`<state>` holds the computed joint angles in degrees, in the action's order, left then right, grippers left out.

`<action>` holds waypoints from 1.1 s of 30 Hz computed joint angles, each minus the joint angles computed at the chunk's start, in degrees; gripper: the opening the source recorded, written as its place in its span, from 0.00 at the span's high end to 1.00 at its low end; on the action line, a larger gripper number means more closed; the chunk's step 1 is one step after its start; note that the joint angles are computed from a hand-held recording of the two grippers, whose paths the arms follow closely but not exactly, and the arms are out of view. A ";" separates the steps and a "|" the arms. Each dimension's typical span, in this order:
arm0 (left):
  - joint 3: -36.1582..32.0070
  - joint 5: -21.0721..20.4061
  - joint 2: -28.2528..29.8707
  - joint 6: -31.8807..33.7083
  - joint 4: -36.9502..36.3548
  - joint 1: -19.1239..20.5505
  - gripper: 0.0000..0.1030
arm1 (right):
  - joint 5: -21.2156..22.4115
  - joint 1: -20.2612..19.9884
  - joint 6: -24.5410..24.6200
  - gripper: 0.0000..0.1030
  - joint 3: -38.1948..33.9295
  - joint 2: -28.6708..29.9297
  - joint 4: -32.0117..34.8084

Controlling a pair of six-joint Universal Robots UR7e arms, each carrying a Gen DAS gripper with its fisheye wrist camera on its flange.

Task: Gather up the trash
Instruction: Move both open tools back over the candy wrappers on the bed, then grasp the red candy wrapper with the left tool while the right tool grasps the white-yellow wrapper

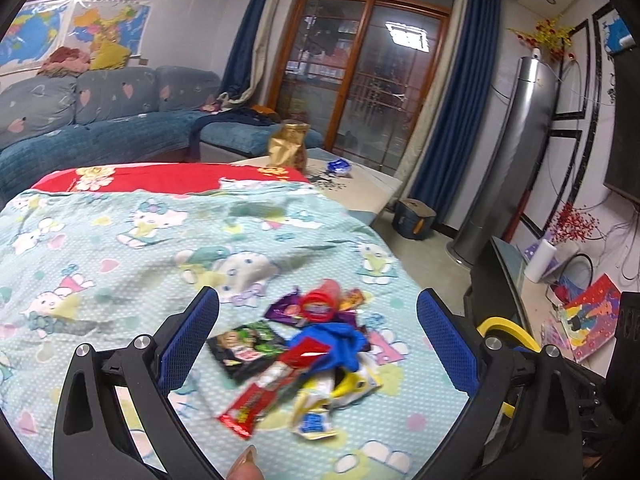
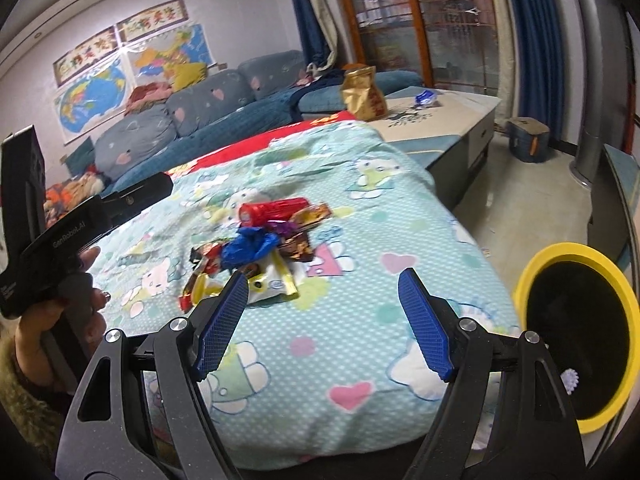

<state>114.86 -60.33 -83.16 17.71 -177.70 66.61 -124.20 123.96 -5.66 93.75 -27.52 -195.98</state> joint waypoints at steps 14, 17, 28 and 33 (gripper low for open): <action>-2.30 -0.59 -1.84 -0.62 6.48 5.56 0.08 | 3.46 -1.23 0.95 0.39 -8.03 4.68 10.32; -2.19 -1.14 -2.12 -0.86 7.91 6.13 0.13 | 4.13 -1.51 1.30 0.43 -9.70 5.66 12.28; -2.96 -6.43 -2.07 -3.26 16.79 9.68 0.37 | 6.99 -3.39 4.21 0.58 -15.62 8.54 19.69; -3.76 -7.78 -0.80 -3.56 19.08 10.70 0.45 | 7.97 -4.03 4.91 0.58 -17.59 9.52 22.21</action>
<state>111.10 -68.11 -83.96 14.16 -158.62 77.31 -116.23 119.93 -0.75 76.16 -18.00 -173.77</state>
